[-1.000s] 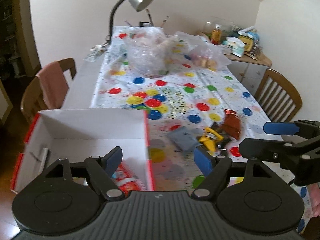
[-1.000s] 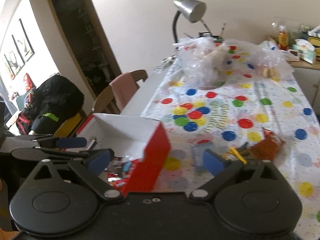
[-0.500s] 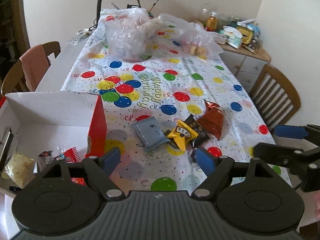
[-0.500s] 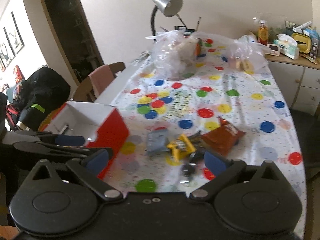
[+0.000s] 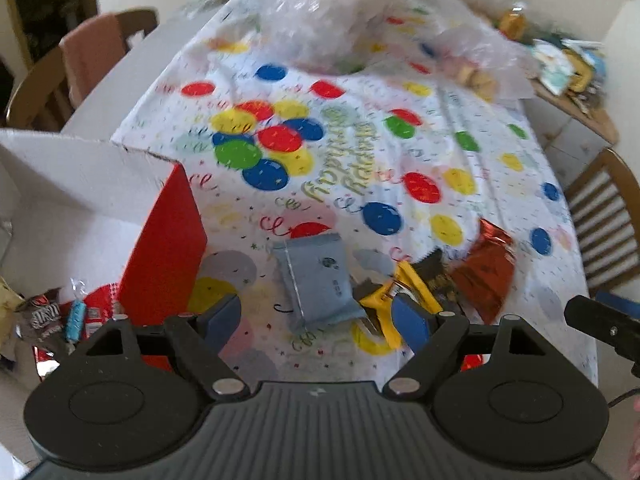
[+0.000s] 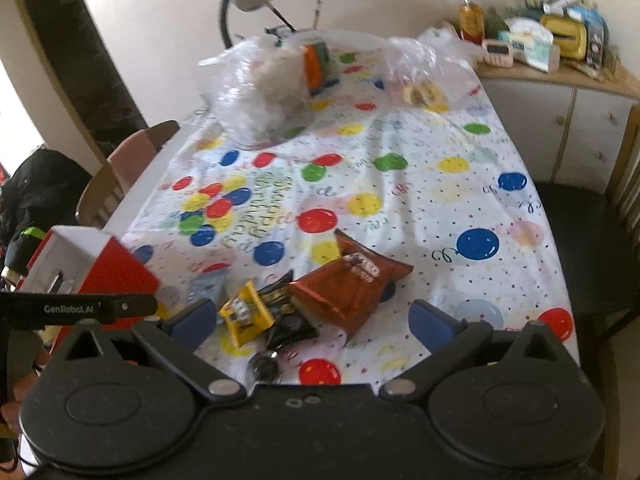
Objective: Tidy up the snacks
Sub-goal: 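Grasp the light-blue packet with the left tool while the right tool grasps the brown Oreo bag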
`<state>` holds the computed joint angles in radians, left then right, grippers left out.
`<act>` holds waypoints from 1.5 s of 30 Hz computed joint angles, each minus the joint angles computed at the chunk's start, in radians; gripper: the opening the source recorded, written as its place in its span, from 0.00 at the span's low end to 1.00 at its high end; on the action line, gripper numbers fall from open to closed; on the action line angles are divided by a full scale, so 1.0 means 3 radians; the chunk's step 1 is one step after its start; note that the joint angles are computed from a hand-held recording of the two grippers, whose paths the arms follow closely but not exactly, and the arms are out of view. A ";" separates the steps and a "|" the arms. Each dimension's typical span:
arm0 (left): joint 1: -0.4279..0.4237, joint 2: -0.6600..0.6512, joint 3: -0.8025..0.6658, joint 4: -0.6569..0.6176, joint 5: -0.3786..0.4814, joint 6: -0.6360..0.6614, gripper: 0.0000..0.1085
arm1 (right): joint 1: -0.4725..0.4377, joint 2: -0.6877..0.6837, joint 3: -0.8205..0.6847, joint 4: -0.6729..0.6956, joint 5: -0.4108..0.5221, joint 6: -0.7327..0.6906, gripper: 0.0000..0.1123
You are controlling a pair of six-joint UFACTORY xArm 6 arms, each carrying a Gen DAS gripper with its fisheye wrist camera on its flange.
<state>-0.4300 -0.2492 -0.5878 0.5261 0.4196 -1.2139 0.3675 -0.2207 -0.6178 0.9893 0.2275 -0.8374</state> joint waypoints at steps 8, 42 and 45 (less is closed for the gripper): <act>0.0143 0.0560 -0.0361 -0.0547 -0.0005 0.0331 0.76 | -0.0103 0.0762 -0.0541 -0.0349 0.0016 0.0738 0.88; 0.0197 0.1053 -0.0595 -0.0718 -0.0162 0.0374 0.42 | -0.0059 0.1481 -0.1039 -0.0294 0.0031 0.1532 0.37; 0.0189 0.1002 -0.0540 -0.0709 -0.0189 0.0355 0.42 | -0.0045 0.1427 -0.0983 -0.0154 -0.0003 0.1347 0.33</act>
<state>-0.3732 0.0513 -0.7500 0.3133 0.3628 -1.1074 0.3539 0.2073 -0.9128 0.9431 0.2265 -0.4333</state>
